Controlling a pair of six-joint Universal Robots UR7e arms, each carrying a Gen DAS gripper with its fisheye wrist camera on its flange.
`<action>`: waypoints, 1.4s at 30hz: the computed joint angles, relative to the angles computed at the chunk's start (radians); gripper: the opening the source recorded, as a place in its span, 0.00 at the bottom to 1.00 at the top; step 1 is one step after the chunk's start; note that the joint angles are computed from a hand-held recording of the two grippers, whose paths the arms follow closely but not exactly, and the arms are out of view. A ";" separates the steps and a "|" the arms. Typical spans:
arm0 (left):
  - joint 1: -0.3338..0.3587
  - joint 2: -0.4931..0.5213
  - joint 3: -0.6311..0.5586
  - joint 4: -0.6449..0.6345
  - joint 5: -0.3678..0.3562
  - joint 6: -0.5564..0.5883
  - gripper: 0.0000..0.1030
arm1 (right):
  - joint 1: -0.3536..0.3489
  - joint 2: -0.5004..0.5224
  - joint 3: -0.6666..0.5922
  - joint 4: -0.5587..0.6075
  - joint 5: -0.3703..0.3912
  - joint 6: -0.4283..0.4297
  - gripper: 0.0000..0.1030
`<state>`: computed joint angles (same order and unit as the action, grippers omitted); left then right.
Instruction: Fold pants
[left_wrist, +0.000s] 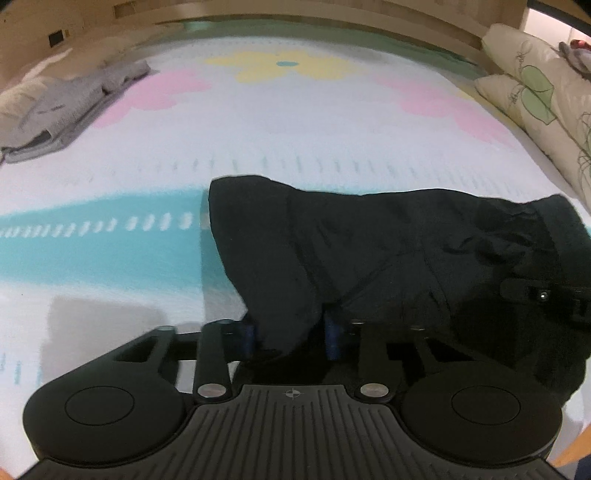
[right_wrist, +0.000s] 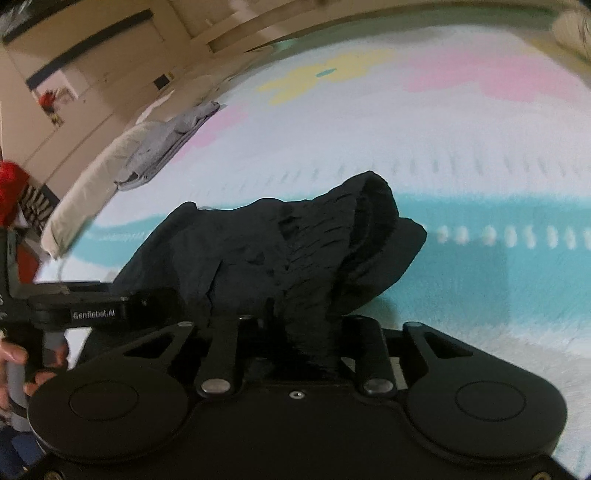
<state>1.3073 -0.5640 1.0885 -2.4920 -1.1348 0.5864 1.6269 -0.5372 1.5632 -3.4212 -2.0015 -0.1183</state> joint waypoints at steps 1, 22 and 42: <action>-0.005 -0.009 0.016 -0.016 0.005 0.000 0.25 | 0.009 0.002 -0.002 -0.004 -0.014 -0.012 0.29; -0.086 -0.035 0.050 -0.086 0.041 0.006 0.21 | 0.097 -0.006 -0.011 -0.042 -0.131 -0.075 0.25; -0.120 0.447 -0.734 0.209 0.045 0.080 0.22 | 0.029 0.064 -0.380 0.145 -0.156 -0.092 0.25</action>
